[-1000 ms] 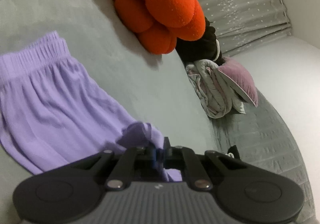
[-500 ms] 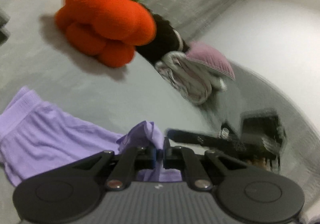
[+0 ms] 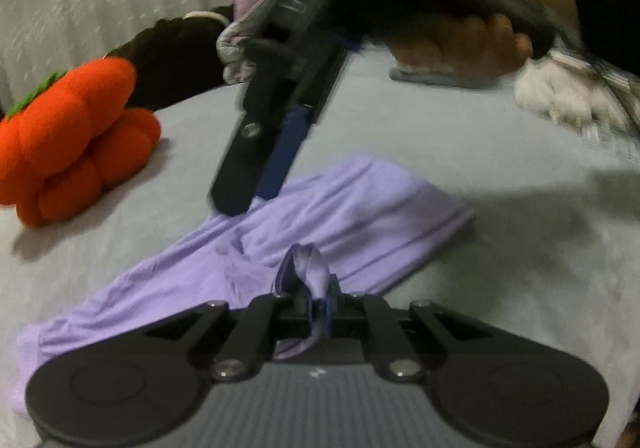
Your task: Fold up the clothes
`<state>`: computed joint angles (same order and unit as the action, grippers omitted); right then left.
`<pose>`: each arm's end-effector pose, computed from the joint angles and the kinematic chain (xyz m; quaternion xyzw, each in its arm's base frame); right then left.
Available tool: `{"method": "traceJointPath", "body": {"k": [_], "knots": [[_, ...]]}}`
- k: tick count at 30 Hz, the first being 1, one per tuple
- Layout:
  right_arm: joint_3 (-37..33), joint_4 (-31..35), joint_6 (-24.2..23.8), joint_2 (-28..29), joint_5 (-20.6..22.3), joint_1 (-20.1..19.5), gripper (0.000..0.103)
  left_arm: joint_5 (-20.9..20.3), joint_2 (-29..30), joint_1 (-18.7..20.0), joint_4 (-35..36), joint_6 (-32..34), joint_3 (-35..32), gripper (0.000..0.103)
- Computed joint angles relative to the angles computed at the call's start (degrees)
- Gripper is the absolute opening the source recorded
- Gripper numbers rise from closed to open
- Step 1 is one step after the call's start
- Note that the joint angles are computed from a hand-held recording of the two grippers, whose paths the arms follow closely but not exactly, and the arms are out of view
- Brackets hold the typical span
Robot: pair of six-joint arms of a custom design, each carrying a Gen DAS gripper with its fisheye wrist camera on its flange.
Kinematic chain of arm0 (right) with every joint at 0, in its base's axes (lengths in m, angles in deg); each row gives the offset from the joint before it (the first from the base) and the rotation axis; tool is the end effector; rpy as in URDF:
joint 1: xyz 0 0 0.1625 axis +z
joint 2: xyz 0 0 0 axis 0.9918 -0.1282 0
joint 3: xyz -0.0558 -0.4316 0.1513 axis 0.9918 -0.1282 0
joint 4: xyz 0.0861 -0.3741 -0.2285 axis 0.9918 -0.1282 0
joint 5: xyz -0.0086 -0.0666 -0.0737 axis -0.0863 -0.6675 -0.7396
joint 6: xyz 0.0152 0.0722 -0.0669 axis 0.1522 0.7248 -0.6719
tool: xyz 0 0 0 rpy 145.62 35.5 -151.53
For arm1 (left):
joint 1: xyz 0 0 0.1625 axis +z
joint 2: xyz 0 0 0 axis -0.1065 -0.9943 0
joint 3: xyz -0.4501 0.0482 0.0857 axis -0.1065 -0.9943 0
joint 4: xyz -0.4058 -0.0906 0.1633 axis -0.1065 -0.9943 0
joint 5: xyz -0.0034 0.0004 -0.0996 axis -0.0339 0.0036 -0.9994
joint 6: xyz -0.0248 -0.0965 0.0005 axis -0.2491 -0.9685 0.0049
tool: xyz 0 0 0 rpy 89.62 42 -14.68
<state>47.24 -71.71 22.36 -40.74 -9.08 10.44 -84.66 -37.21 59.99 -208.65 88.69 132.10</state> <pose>0.1601 -0.6800 0.2289 0.2425 -0.9569 0.1389 0.0792 -0.2092 -0.5525 0.0542 0.6328 0.7330 -0.2070 0.1393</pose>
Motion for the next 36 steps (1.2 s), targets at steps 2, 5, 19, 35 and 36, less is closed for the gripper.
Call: {"method": "traceJointPath", "body": {"k": [2, 5, 19, 35, 36], "knots": [[-0.82, 2.50, -1.48, 0.86, -3.93, 1.59, 0.057, 0.09, 0.28, -0.45, -1.57, 2.56, 0.79, 0.005], [-3.47, 5.76, 0.52, 3.61, -8.32, 2.65, 0.057, 1.46, 1.38, -1.40, -4.51, 7.25, 2.02, 0.005], [-0.47, -2.04, 6.37, 5.71, -21.03, 2.80, 0.027, 2.81, 1.33, -2.03, -6.47, 11.41, 3.81, 0.006], [6.36, -8.58, 8.95, -0.10, -19.34, 1.99, 0.036, 1.92, 2.70, -2.65, -8.05, 15.08, 4.07, 0.006], [6.92, -8.77, 10.08, -0.68, -17.88, 1.59, 0.037, 1.70, 2.36, -2.46, -7.50, 14.09, 3.87, 0.006]]}}
